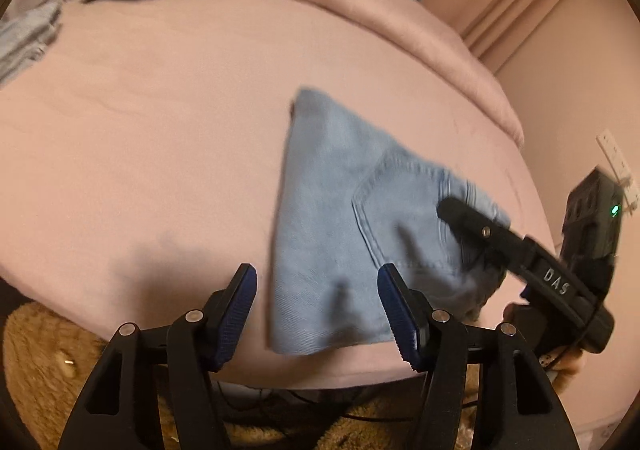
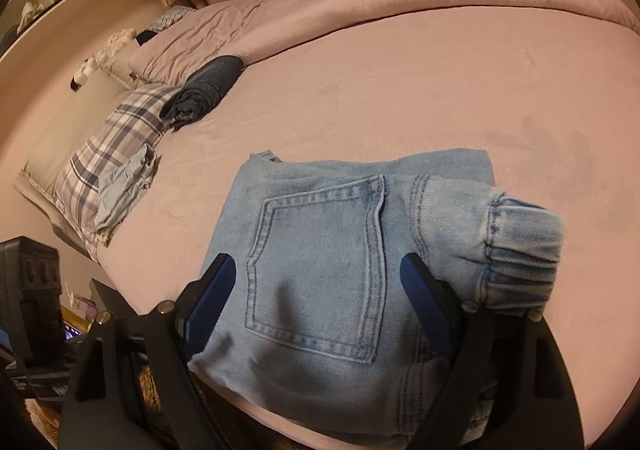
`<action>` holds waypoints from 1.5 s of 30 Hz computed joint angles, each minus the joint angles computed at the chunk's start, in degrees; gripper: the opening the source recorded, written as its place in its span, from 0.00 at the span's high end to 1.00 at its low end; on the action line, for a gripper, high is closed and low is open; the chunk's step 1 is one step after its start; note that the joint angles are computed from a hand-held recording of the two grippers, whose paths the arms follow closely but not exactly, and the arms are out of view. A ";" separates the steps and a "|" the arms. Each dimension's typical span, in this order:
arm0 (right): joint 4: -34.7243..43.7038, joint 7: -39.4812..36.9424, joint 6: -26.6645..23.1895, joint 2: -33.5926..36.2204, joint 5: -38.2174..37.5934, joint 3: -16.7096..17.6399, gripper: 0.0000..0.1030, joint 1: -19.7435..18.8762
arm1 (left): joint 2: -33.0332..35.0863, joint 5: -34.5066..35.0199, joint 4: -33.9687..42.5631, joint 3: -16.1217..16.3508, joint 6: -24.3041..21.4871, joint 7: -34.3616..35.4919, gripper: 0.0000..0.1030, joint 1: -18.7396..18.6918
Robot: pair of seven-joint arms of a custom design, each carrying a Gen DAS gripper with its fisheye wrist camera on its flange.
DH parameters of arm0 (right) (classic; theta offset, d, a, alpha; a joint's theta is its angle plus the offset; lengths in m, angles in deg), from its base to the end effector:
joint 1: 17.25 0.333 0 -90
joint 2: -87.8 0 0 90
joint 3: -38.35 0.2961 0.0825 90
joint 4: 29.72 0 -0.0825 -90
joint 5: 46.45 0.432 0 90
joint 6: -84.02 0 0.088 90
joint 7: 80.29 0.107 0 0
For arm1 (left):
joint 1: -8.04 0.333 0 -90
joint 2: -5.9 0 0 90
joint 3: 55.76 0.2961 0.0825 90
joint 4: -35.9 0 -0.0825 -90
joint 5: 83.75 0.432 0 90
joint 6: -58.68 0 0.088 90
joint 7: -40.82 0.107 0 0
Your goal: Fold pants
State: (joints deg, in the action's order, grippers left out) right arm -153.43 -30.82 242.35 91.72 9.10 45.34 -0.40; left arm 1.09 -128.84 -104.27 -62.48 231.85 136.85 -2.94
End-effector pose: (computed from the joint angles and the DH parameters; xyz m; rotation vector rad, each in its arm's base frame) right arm 0.5760 0.2159 0.3627 -1.9217 1.4202 -0.0442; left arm 0.5297 -0.1134 0.3398 -2.3134 1.6432 -1.0129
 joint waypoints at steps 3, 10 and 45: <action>-0.87 -0.07 -0.07 -1.36 1.49 -0.15 0.17 -0.04 | -2.01 6.39 -2.18 -0.72 3.08 -5.70 0.38 1.64; -5.50 -4.31 6.20 -7.61 7.97 -1.88 0.12 1.60 | -0.78 2.74 -0.06 4.47 4.96 0.46 0.38 -2.01; -0.63 -1.51 -13.85 0.14 14.72 -3.92 0.07 -6.68 | 10.22 -25.74 12.00 -7.17 -11.11 28.19 0.27 13.45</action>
